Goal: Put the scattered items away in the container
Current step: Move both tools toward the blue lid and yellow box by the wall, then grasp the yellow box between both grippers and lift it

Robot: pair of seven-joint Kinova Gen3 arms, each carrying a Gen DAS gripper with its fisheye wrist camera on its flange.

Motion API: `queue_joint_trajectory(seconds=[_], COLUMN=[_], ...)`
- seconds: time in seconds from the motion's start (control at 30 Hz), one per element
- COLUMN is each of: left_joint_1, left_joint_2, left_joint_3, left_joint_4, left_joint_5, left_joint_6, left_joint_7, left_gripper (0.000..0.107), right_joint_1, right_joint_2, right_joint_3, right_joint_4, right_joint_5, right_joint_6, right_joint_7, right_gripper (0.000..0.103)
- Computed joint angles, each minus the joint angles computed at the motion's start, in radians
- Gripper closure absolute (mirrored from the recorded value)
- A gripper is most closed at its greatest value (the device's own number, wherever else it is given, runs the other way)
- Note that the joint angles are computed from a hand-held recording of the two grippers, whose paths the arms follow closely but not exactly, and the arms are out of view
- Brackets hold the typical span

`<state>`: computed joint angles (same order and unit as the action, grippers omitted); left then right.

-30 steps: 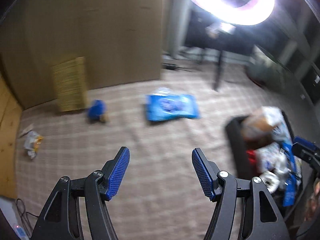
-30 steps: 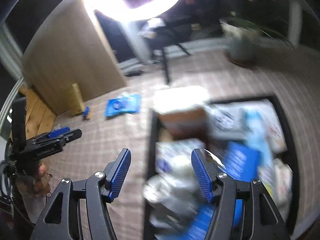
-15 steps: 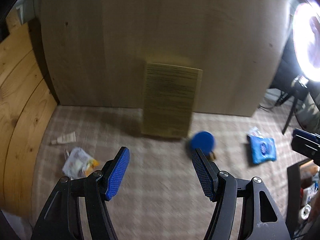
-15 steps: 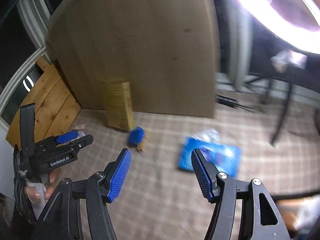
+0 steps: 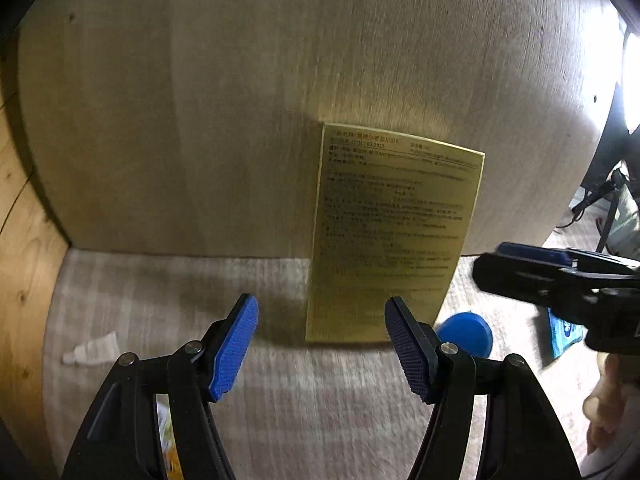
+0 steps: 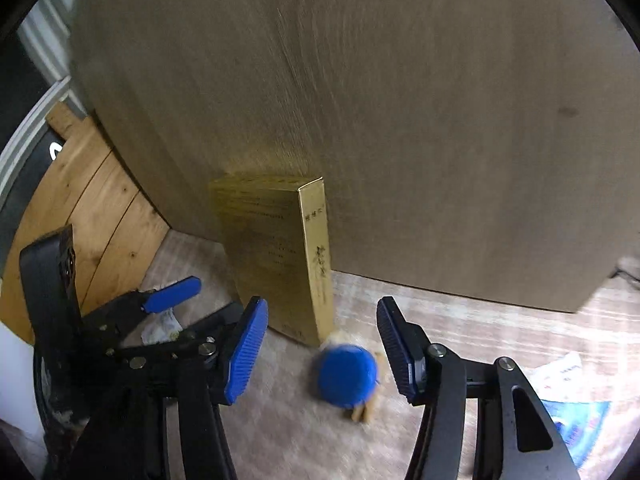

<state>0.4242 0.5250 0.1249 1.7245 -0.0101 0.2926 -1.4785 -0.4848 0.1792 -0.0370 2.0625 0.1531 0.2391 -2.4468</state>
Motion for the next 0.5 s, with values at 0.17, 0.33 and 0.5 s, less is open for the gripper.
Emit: queue_joint_trajectory(seconds=[0.17,0.33,0.5], left_joint_1=[-0.036,-0.067,-0.049], left_joint_2=[0.039,0.073,0.085], left_joint_3=[0.046,0.099,0.087], left_joint_4=[-0.027,-0.046,-0.052], left_joint_5=[0.006,0.030,0.056], left_joint_6=[-0.002,-0.001,-0.004], left_joint_7=[-0.062,-0.129,-0.147], left_gripper=[0.038,0.038,0.038], right_joint_1=[0.130,0.221,0.280], right_joint_2=[0.061,0.100,0.127], right_joint_3=[-0.112,-0.194,-0.251], right_joint_4=[-0.026,-0.046,-0.057], right_joint_5=[-0.151,-0.281,-0.383], right_joint_6=[-0.033,-0.048,-0.050], right_joint_7=[0.152,0.284,0.381], right_gripper=[0.050,0.051,0.056])
